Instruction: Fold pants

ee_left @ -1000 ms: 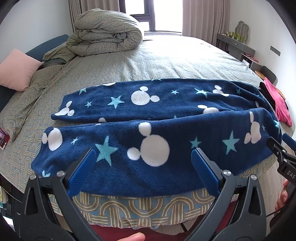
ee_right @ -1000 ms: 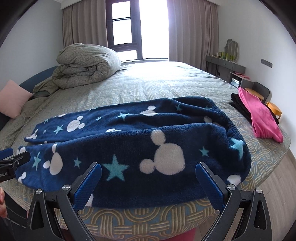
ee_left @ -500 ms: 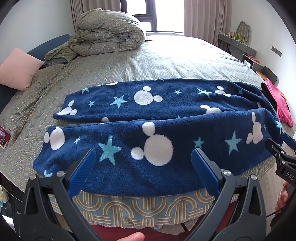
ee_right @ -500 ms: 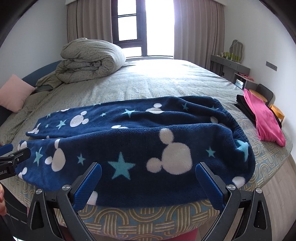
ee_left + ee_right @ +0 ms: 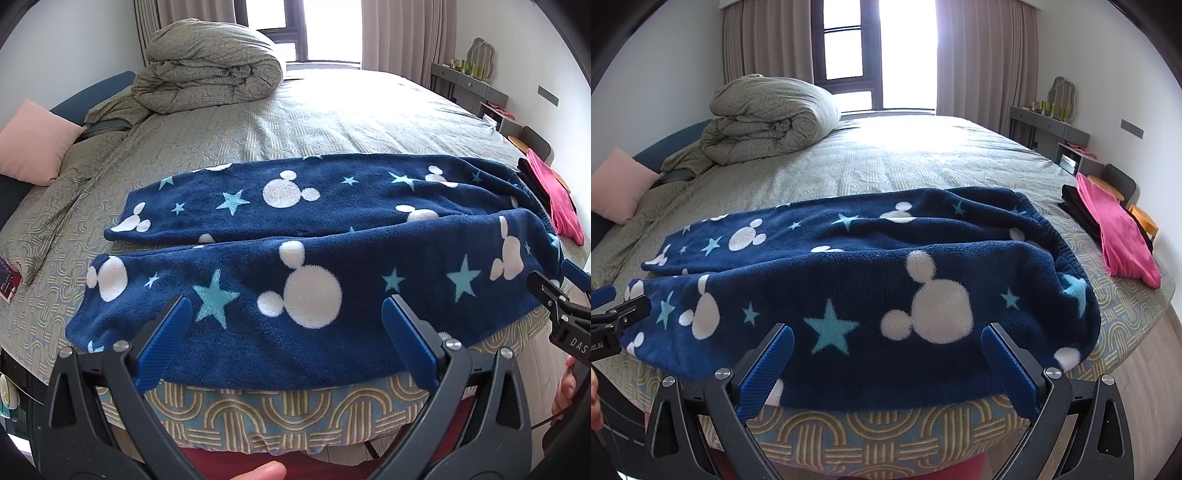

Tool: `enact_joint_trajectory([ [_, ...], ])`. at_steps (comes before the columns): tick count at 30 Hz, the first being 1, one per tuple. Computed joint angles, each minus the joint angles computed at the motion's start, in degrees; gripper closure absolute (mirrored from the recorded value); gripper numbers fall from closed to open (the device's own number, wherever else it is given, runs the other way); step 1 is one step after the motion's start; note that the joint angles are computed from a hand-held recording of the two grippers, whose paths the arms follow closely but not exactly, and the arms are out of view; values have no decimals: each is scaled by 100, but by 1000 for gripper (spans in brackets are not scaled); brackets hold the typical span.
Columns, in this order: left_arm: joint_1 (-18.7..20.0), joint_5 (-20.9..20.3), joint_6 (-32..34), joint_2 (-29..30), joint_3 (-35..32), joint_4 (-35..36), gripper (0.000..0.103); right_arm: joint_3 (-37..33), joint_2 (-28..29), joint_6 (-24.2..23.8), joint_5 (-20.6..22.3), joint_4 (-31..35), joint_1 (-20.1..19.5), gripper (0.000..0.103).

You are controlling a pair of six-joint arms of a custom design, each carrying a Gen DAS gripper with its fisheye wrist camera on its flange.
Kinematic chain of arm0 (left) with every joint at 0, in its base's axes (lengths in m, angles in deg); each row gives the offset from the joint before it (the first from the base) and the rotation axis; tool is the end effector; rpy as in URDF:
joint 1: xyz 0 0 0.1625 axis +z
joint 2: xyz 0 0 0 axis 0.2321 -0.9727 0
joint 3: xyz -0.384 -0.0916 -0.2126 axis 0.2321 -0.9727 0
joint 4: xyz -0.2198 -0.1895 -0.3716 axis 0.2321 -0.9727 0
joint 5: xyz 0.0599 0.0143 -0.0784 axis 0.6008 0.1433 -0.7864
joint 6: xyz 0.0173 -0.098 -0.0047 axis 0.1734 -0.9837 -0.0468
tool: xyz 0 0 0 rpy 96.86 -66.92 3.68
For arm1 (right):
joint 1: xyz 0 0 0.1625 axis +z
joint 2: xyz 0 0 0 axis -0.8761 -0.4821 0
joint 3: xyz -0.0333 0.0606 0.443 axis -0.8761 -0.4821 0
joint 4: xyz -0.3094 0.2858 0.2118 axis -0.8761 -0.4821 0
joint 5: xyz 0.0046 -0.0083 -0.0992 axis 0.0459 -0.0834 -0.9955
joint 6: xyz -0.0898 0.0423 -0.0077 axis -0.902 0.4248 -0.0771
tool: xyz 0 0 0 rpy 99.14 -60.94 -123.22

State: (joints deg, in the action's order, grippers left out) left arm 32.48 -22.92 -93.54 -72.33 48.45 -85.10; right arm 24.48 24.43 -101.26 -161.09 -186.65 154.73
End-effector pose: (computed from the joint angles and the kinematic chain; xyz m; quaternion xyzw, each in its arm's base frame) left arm -0.3879 -0.7275 0.1760 -0.0464 0.8051 -0.3887 0.4455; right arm 0.1540 -0.7982 0.3719 0.3175 -0.8679 0.2890 0.2501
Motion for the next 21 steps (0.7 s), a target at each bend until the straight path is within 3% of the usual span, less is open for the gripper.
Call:
enact_joint_trajectory([
  [21,-19,21,88,17,35,-85,1,-75,47,78,-104,62,-23,0],
])
